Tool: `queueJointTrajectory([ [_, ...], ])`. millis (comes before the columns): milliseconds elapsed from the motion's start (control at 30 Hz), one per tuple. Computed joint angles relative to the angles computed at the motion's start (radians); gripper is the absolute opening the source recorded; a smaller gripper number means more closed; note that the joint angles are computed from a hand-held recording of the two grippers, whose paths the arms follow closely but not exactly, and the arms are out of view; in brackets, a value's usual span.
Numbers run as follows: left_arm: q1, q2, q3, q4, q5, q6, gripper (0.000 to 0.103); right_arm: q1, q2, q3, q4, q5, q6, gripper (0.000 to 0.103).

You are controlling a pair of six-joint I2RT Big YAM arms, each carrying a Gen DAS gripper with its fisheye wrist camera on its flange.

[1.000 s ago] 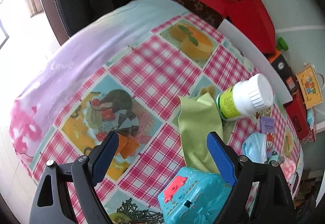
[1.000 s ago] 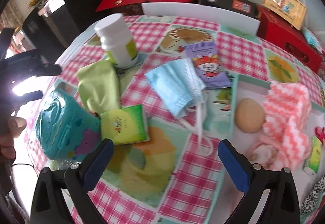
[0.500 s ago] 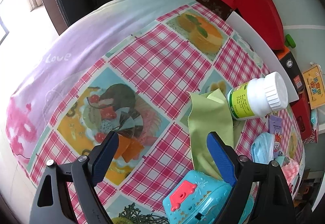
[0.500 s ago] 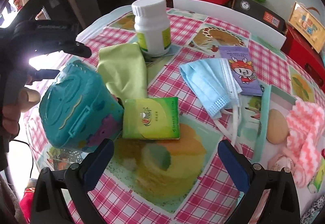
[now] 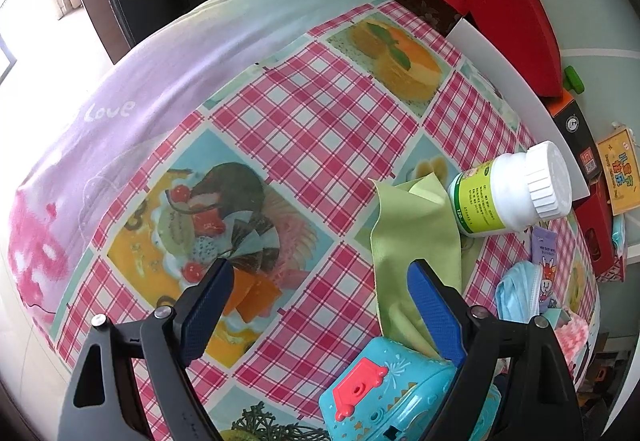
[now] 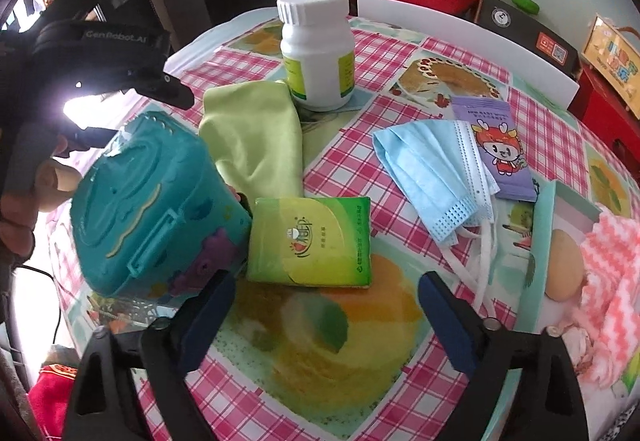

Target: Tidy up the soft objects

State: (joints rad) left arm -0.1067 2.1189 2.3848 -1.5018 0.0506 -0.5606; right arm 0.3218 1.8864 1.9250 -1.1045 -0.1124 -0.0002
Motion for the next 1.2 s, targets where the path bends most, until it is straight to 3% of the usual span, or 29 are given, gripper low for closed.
queueJointTrajectory([
  [433,0.002,0.009,0.014,-0.010,-0.004,0.007,0.089,0.004,0.002,-0.005,0.031,-0.025,-0.034,0.075],
  [667,-0.003,0.014,0.022,-0.014,-0.010,0.004,0.089,0.015,0.007,-0.001,0.013,-0.001,-0.067,0.072],
  [1200,-0.002,0.018,0.025,-0.016,-0.010,0.007,0.089,-0.024,0.006,0.005,0.002,0.005,-0.012,0.071],
])
